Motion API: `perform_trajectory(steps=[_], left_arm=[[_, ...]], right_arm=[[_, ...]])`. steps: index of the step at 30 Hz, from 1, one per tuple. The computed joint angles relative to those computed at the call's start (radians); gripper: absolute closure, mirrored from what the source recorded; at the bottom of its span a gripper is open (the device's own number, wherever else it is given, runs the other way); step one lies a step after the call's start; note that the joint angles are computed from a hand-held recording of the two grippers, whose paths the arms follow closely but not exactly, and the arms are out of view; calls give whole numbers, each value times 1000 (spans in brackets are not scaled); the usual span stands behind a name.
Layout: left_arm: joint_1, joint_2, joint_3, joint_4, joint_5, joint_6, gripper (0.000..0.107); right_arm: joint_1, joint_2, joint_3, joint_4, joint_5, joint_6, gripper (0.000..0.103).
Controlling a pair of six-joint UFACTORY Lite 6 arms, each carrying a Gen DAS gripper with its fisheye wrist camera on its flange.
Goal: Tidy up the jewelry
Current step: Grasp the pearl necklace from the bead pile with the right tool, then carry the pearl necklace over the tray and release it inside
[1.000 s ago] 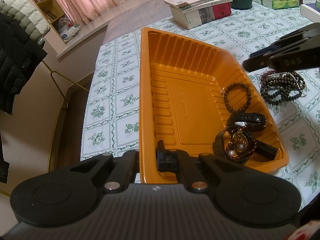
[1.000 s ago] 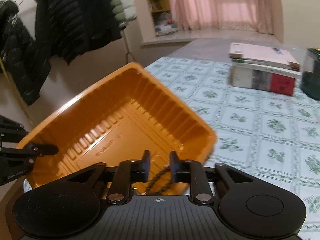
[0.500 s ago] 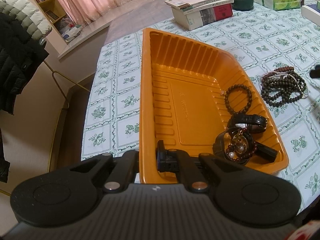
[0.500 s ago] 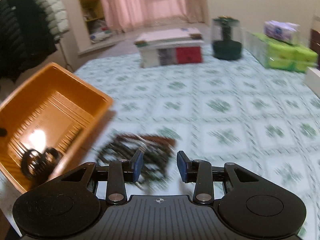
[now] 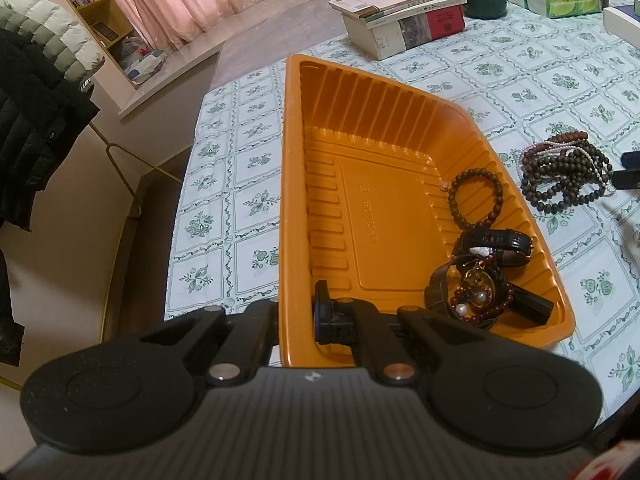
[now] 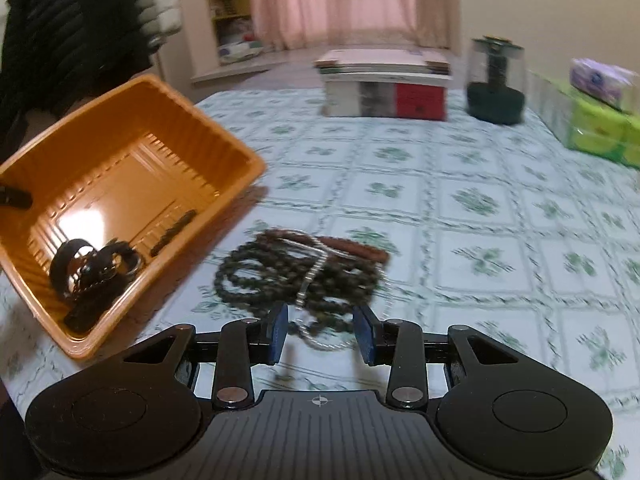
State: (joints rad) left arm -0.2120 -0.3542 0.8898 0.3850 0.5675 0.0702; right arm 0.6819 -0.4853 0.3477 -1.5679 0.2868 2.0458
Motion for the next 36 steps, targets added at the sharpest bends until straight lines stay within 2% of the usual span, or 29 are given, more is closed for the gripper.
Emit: perform_trajectory(steps=[1, 3, 12, 13, 15, 17, 21, 28, 36], left_arm=[[0, 0, 1, 0, 1, 0, 104], [-4, -1, -1, 6, 2, -7, 104], [0, 2, 1, 3, 3, -1, 104], [3, 2, 1, -4, 2, 6, 104], [2, 3, 0, -2, 1, 1, 104], [0, 5, -2, 3, -2, -6, 104], [0, 5, -2, 1, -2, -4, 104], [-1, 5, -8, 8, -8, -10, 104], [-7, 2, -3, 8, -3, -10, 104]], right_arm=[[3, 29, 15, -36, -3, 31, 76], [7, 83, 43, -98, -10, 85, 81], [-15, 258, 134, -244, -25, 184, 85], [-10, 270, 141, -232, -17, 164, 93], [0, 282, 151, -175, 2, 98, 100], [7, 249, 134, -134, 20, 70, 100], [3, 119, 103, 65, 46, -136, 101], [-86, -106, 143, 454, 110, -675, 101], [-213, -148, 291, 801, 91, -1218, 101]])
